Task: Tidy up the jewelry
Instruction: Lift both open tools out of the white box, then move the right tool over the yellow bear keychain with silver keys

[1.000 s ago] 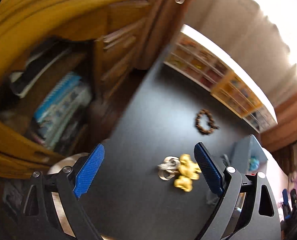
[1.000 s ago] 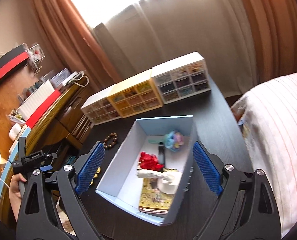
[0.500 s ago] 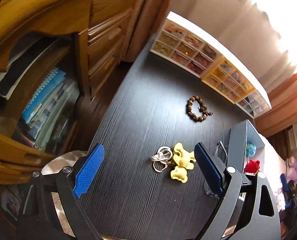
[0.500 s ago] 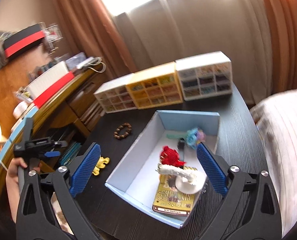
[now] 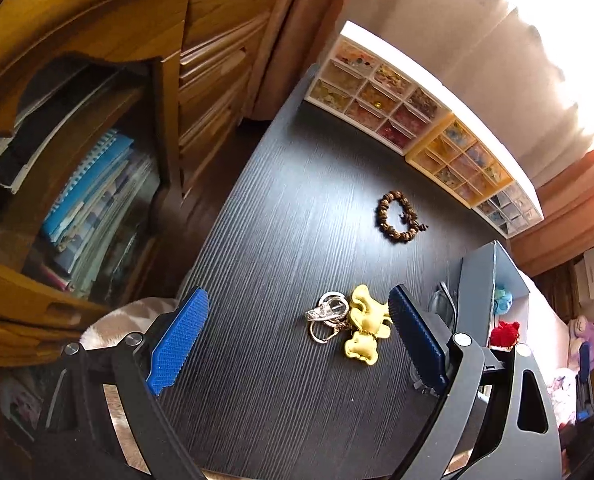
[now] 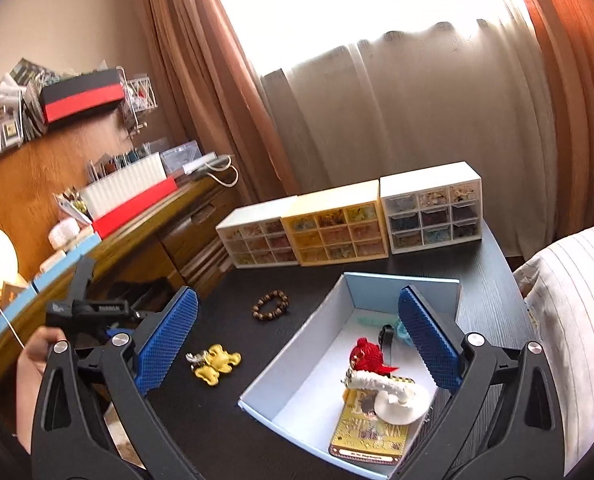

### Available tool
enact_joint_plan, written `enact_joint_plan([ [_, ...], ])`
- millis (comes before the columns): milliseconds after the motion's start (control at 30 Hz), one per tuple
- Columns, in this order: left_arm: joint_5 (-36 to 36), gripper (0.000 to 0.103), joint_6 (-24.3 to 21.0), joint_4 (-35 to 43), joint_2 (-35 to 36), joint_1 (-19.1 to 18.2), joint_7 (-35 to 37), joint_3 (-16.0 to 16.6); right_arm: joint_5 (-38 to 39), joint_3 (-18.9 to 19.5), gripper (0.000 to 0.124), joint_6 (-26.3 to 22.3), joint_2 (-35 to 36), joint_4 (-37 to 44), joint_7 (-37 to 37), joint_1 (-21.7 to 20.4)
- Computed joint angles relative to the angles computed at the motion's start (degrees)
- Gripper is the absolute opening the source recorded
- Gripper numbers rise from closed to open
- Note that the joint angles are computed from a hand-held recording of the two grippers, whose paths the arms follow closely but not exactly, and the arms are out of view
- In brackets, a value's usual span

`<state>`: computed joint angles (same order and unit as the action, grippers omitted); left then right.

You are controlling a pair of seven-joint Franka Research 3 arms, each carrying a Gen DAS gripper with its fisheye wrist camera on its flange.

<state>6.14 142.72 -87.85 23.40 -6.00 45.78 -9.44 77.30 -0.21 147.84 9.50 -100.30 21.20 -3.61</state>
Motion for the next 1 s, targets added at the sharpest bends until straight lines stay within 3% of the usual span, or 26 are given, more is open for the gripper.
enact_joint_plan([
  [67,-0.5,0.091,0.1,0.0,0.1,0.2,0.3,-0.3,1.2,0.2,0.097,1.7,-0.6,-1.0,-2.1,0.2],
  [200,-0.4,0.091,-0.6,0.6,0.5,0.0,0.6,-0.3,10.8,0.8,0.097,7.0,-2.1,-2.7,-14.7,1.3],
  [333,0.2,0.091,-1.5,1.2,0.7,-0.3,0.6,0.0,13.9,1.5,0.097,13.0,-3.3,-4.3,-24.4,4.6],
  [400,0.6,0.091,-2.0,1.5,0.9,-0.4,0.5,0.2,6.6,2.3,0.097,16.9,-3.6,-6.1,-22.2,7.5],
  [533,0.1,0.091,-2.3,1.9,1.3,-0.1,1.3,-0.3,-12.0,3.6,0.096,16.5,-3.3,-9.6,-19.0,11.5],
  [667,-0.5,0.091,-2.0,1.7,1.2,0.1,2.3,-0.5,-17.8,7.9,0.095,23.8,-1.2,-11.9,-39.8,13.5],
  [700,-0.5,0.091,-1.7,1.4,1.1,0.1,2.4,-0.4,-21.6,6.0,0.095,23.0,-0.6,-11.9,-39.6,15.5],
  [800,-0.9,0.091,-1.0,0.4,0.5,0.4,2.5,-0.3,-35.2,5.6,0.091,22.0,1.8,-10.7,-34.4,16.0],
  [900,-0.3,0.091,-1.0,-0.4,-0.2,0.4,1.9,0.1,-35.9,9.7,0.09,25.9,3.0,-10.7,-41.2,13.7],
  [1000,-0.9,0.091,0.0,-1.7,-0.9,1.1,1.9,0.1,-39.5,9.6,0.09,24.5,3.1,-10.7,-38.8,13.8],
])
